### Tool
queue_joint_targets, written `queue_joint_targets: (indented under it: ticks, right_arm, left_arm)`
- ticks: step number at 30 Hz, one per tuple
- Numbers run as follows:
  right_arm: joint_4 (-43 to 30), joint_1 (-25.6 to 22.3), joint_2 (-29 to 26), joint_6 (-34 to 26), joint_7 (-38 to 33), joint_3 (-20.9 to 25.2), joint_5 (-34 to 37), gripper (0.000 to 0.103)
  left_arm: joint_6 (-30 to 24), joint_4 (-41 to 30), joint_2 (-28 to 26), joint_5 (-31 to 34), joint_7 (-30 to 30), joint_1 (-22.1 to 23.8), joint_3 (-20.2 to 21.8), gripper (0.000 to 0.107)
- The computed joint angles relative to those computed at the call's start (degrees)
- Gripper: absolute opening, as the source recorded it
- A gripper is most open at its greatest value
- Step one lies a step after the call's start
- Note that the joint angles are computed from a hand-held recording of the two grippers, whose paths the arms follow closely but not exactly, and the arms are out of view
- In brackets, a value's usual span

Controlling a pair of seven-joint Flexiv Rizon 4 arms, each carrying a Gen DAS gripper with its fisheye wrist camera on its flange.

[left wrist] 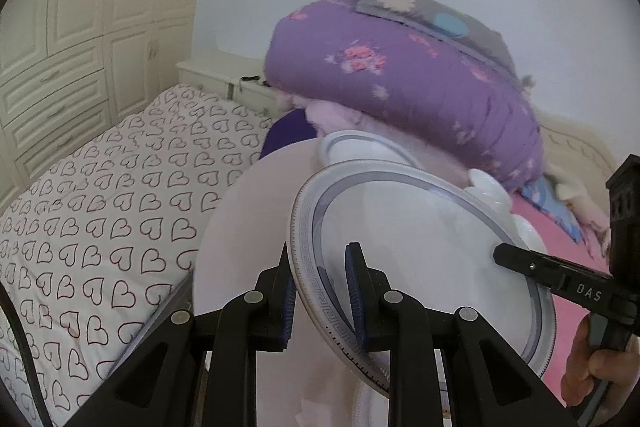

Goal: Organize plates and bowls

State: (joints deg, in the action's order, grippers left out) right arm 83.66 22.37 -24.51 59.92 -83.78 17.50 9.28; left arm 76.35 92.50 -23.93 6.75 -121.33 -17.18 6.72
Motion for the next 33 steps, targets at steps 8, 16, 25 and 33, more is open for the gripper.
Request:
queue_joint_targets:
  ticks: [8,16,25,33]
  right_arm:
    - [8.36,-1.76,6.81,3.32,-0.09,-0.2,1.39,0.021]
    - [16.04,-2.89,11.86,5.64,-1.26,-0.28,3.73,0.021]
    - [21.06,-2.68,14.09,6.39,-2.36,-0.52,5.43,0.021]
    - [22.49,-2.24,13.2,5.25,-2.4,-0.5,5.93,0.021]
  left_arm:
    - [1.52,4.05,3.67,1.34,-0.47,-1.81,-0.92,0.02]
    - [0.01,6.9,6.17,3.41,-1.35,-3.08,-1.88,0.02]
    - [-3.61,7.34,5.97,3.09,-0.86,-2.58,-3.88,0.02]
    - [-7.78,3.15,2.34,3.04,-1.35,-2.93,-4.22,0.02]
